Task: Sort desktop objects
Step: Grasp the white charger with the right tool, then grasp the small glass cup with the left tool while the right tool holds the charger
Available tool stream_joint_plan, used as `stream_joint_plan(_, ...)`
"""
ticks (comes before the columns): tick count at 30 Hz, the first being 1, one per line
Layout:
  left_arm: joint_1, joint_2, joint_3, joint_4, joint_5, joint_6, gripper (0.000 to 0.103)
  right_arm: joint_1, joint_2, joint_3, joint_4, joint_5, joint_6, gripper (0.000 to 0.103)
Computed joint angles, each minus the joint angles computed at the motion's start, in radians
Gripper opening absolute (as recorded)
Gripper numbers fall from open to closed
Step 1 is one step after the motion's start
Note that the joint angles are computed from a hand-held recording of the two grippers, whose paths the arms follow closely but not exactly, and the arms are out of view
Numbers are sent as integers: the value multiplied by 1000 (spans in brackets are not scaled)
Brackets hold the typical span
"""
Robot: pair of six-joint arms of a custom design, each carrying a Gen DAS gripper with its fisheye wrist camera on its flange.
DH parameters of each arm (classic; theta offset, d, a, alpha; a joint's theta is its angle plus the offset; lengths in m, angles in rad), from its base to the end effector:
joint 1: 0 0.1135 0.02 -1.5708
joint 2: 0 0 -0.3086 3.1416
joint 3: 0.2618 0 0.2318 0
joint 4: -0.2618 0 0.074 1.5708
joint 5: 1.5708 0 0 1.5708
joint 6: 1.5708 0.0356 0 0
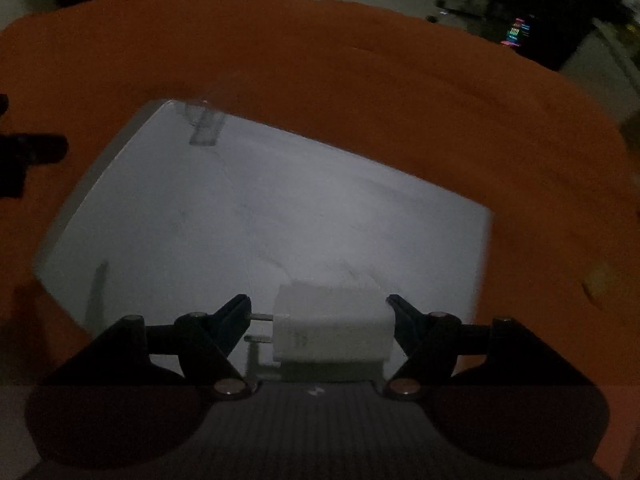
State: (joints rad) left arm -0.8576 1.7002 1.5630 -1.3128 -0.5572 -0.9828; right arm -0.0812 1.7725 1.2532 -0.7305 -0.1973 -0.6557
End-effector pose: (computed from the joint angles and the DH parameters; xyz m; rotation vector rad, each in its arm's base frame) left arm 0.2121 -0.2164 0.3449 -0.2082 2.6002 0.3263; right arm 0.3398 -0.0207 0.2535 -0.8276 2.6447 0.0943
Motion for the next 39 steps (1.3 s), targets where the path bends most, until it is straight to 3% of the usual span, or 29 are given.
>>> stream_joint_plan(5, -47, 21, 91, -37, 49, -34, 101, -107, -10, 83, -98, -60, 19, 76)
stream_joint_plan(9, 1, 91, 125, 52, 61, 65, 103, -89, 56, 108, -50, -97, -7, 76)
stream_joint_plan(13, -1, 163, 77, 113, 2, 64, 102, -26, 97, 29, 64, -86, -225, 76)
stream_joint_plan(14, -4, 143, 10, 197, 1, 124, 102, -20, 96, -9, 98, -80, -276, 76)
stream_joint_plan(16, 14, 115, -105, 325, 1, 195, 102, -15, 100, -40, 111, -89, -282, 75)
stream_joint_plan(20, 129, 119, -148, 374, 99, 231, 101, -23, 99, -49, 83, -99, -231, 75)
stream_joint_plan(25, 195, 158, -63, 418, 123, 352, 102, -41, 123, 52, -71, -65, -287, 75)
stream_joint_plan(31, 244, 322, 198, 313, 167, 348, 102, -52, 170, 175, -193, -52, -275, 76)
stream_joint_plan(36, 281, 444, 315, 299, 203, 417, 102, -28, 137, 144, -149, -47, -288, 77)
stream_joint_plan(39, 296, 472, 281, 367, 205, 455, 102, -41, 149, 176, -164, -80, -260, 79)
